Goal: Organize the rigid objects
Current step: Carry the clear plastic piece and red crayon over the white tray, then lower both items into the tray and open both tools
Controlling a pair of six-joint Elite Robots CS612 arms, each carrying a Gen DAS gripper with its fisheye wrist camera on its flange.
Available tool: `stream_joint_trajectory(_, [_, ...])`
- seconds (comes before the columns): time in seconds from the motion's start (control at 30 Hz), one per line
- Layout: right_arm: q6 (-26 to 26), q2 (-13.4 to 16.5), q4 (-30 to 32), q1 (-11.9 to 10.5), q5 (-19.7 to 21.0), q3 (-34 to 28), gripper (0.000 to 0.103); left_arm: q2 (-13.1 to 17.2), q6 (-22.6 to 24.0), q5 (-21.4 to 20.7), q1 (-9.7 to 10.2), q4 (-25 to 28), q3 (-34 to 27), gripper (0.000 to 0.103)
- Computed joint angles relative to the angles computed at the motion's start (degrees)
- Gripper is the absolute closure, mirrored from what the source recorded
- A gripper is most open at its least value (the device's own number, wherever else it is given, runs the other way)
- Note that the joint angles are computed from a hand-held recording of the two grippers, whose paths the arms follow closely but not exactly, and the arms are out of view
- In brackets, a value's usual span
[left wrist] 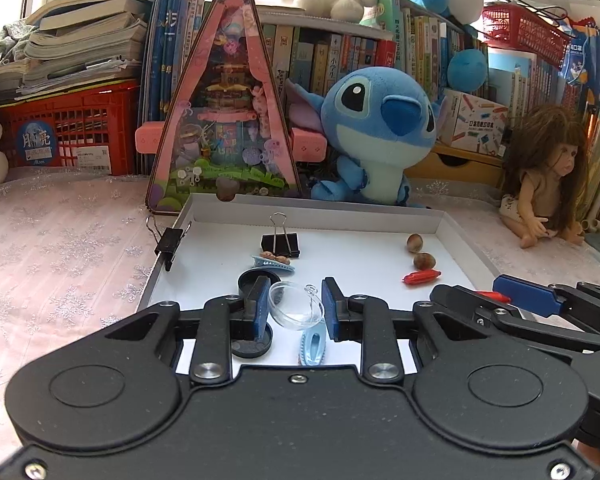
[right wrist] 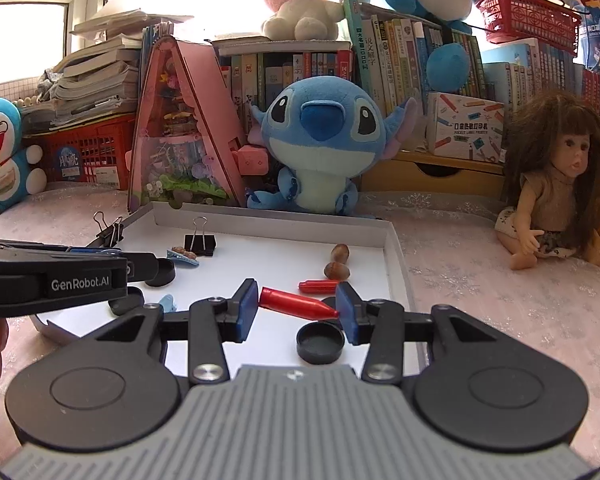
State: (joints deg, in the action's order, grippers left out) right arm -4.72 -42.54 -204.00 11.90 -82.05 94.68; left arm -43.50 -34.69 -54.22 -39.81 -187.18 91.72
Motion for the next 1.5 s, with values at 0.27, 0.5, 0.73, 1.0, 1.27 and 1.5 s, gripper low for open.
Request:
stream_joint_trajectory(0.27, [0.39, 1.03, 2.40, 0.27, -0.49, -1.92, 0.055, 0.86, -1.34, -0.11, 0.66, 2.09, -1.24, 0.077])
stream_joint_trajectory(0.5, [1.06, 1.52, 4.33, 0.19, -0.75, -3.21, 0.055, 1.48, -1.49, -0.98, 1.08, 2.91, -2.17, 0.077])
stream_joint_trajectory(0.73, [-0.16, 2.11, 6.85, 0.27, -0.19, -5.08, 0.055, 2.09, 0.23, -1.22, 1.65, 3.76, -3.94, 0.077])
stream_joint_trajectory(1.0, [-1.58, 2.89, 8.21, 0.07, 2.08, -6.55, 0.055, 2.92, -1.53, -2.43, 2.59, 5.46, -5.07, 0.077])
stream_joint_trajectory(1.27, [-2.68, 3.19, 10.43, -0.25, 3.90, -7.22, 0.055, 3.33, -1.58, -3.34, 2.98, 5.85, -5.41, 0.077])
stream_joint_trajectory(1.5, [-2.83, 3.55, 11.38, -0.33, 3.97, -7.57, 0.055, 3.62, -0.53, -3.33, 3.03, 5.18, -5.46, 0.077])
